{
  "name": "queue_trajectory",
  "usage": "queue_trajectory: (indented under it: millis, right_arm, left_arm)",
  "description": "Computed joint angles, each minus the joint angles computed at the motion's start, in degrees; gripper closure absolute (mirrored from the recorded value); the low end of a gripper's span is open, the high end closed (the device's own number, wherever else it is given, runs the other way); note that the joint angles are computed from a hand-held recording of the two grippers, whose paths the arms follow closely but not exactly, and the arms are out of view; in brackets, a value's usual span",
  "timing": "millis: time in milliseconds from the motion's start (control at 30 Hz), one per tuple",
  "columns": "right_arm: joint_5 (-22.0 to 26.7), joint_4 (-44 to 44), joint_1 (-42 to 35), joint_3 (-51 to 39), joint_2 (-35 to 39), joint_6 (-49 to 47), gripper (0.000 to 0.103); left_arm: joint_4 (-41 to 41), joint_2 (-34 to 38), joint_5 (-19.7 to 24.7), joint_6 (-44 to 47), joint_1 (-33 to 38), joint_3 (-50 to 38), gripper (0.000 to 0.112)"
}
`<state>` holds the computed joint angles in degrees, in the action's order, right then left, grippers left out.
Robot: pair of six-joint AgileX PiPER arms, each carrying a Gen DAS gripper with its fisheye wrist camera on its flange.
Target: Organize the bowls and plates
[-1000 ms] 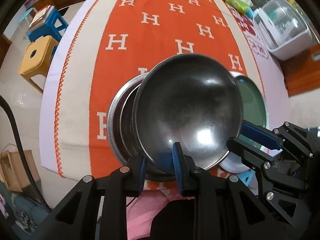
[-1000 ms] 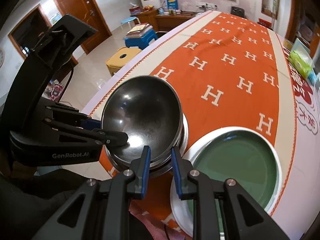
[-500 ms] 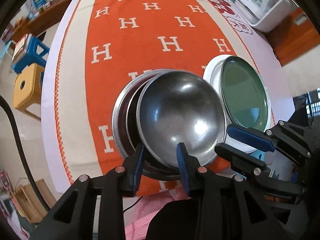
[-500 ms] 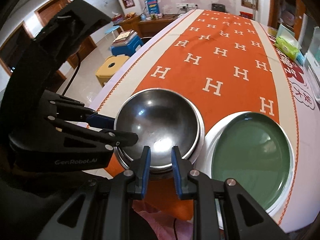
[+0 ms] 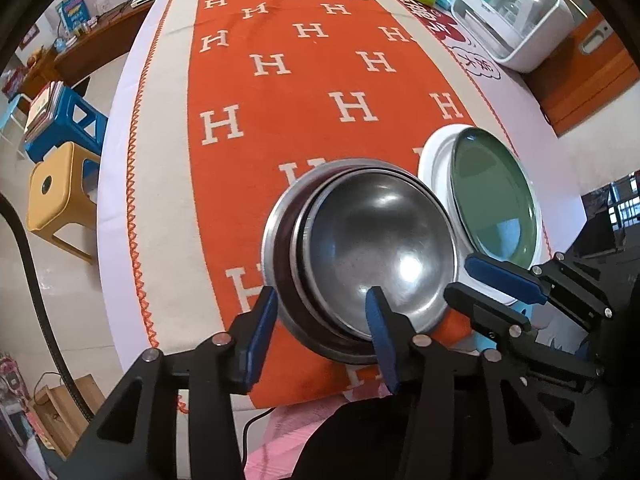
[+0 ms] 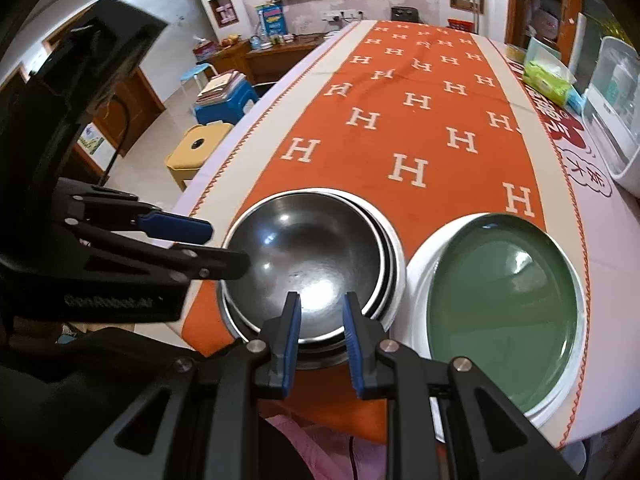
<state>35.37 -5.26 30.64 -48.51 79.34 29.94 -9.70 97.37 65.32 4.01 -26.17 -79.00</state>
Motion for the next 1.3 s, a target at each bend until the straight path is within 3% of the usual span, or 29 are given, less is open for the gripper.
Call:
queue_trajectory:
  millis: [233, 400, 567, 733, 1300]
  right_arm:
    - [2.64, -2.21, 0.33, -0.84, 2.35, 2.48, 0.081]
    - [3.44, -4.78, -0.15, -0.81, 2.48, 5.29, 0.065]
    - [2.96, -3.15, -2.43, -1.22, 4.1, 3.36, 0.064]
    - [1.21, -1.88, -3.55, -0.93, 5.93, 1.94, 0.064]
    - [-7.36, -9.6, -2.7, 2.17, 8.74, 13.04, 0.062]
  left_arm:
    - [-1.34, 3.72, 1.11, 1.04, 1.84, -2.37, 0.063]
    - [-1.27, 7.0, 2.62, 1.3, 1.52, -4.95, 0.06]
    - [-1.54, 10.09, 3.37, 1.68, 1.92, -6.98, 0.06]
    - [-1.79, 13.02, 3.64, 2.54, 2.28, -7.69, 0.059]
    - [-10.13, 16.52, 2.91, 14.41, 5.79, -8.08, 0.053]
